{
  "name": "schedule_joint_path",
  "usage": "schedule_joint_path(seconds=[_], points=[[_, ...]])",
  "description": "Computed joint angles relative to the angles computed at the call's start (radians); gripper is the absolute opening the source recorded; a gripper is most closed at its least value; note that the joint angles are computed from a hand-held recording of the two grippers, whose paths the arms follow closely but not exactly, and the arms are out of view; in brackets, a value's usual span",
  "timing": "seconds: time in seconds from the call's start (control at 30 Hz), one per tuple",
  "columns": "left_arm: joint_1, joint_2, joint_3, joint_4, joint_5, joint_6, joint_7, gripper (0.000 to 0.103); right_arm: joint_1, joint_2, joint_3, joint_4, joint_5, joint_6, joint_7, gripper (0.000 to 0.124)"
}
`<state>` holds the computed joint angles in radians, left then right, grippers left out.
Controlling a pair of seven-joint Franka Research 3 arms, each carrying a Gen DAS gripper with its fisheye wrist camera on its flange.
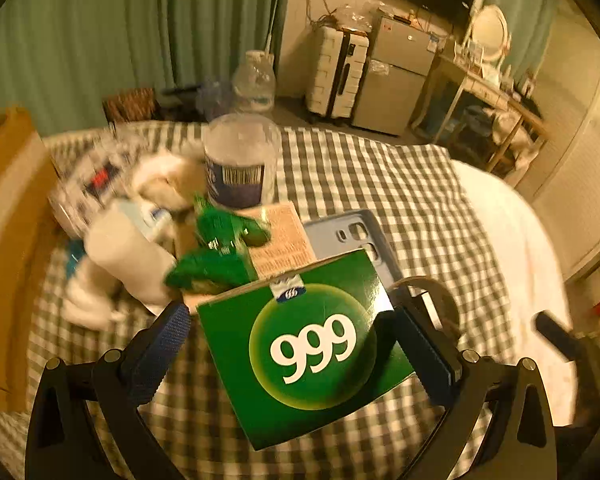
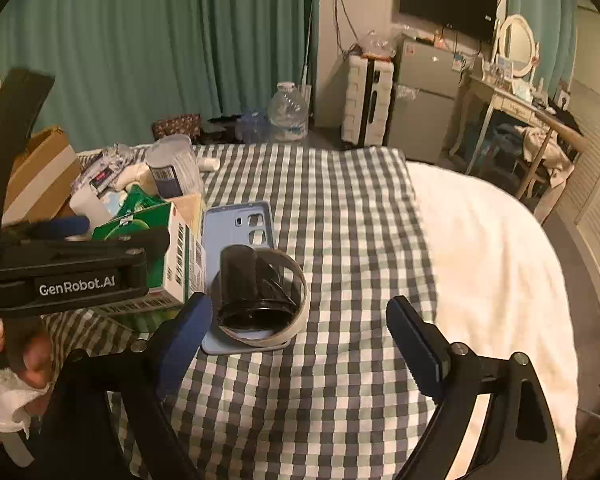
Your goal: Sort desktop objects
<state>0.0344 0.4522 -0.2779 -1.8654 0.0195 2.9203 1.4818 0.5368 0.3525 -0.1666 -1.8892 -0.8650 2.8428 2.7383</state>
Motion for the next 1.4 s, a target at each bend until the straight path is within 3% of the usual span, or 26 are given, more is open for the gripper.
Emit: schedule_joint_path(seconds=[0.1, 0.23, 0.37, 0.7, 0.9, 1.03, 1.13, 1.2, 1.3, 1.37, 1.4], points=[[0.048, -0.007, -0.048, -0.018, -0.042, -0.003, 0.049, 0.103, -0.026, 0.024, 0.017, 0.004, 0.062, 0.055, -0.050, 0.087], [0.104, -0.017, -0.106, -0.045, -0.110, -0.007, 0.138, 0.103, -0.060, 0.065, 0.058, 0.032, 0.217, 0.049, -0.203, 0.070], [0.143, -0.005, -0.148, -0.014, -0.202, -0.074, 0.221, 0.103, -0.013, 0.087, 0.017, 0.057, 0.251, 0.043, -0.265, 0.070], [0.047, 0.013, -0.062, 0.040, -0.204, -0.086, 0.198, 0.103, 0.040, 0.136, -0.037, 0.111, 0.365, 0.048, -0.352, 0.070], [0.025, 0.025, -0.040, 0.060, -0.179, -0.100, 0.170, 0.103, 0.108, 0.112, -0.144, 0.077, 0.324, 0.057, -0.208, 0.070], [0.007, 0.029, -0.018, 0.076, -0.153, -0.129, 0.130, 0.103, 0.024, 0.133, -0.064, 0.105, 0.419, 0.011, -0.257, 0.070], [-0.019, 0.044, 0.013, 0.084, -0.106, -0.132, 0.096, 0.103, -0.001, 0.156, -0.045, 0.137, 0.452, 0.012, -0.298, 0.070], [0.000, 0.054, -0.008, 0.081, -0.112, -0.123, 0.113, 0.103, -0.017, 0.175, -0.030, 0.161, 0.481, 0.000, -0.341, 0.068], [0.009, 0.058, -0.017, 0.077, -0.108, -0.117, 0.119, 0.103, -0.075, 0.231, 0.044, 0.237, 0.575, -0.084, -0.481, 0.048], [0.023, 0.055, -0.030, 0.065, -0.116, -0.099, 0.132, 0.103, -0.071, 0.236, 0.040, 0.231, 0.596, -0.061, -0.506, 0.039], [0.028, 0.054, -0.036, 0.060, -0.116, -0.093, 0.141, 0.103, -0.084, 0.234, 0.055, 0.225, 0.622, -0.048, -0.534, 0.029]])
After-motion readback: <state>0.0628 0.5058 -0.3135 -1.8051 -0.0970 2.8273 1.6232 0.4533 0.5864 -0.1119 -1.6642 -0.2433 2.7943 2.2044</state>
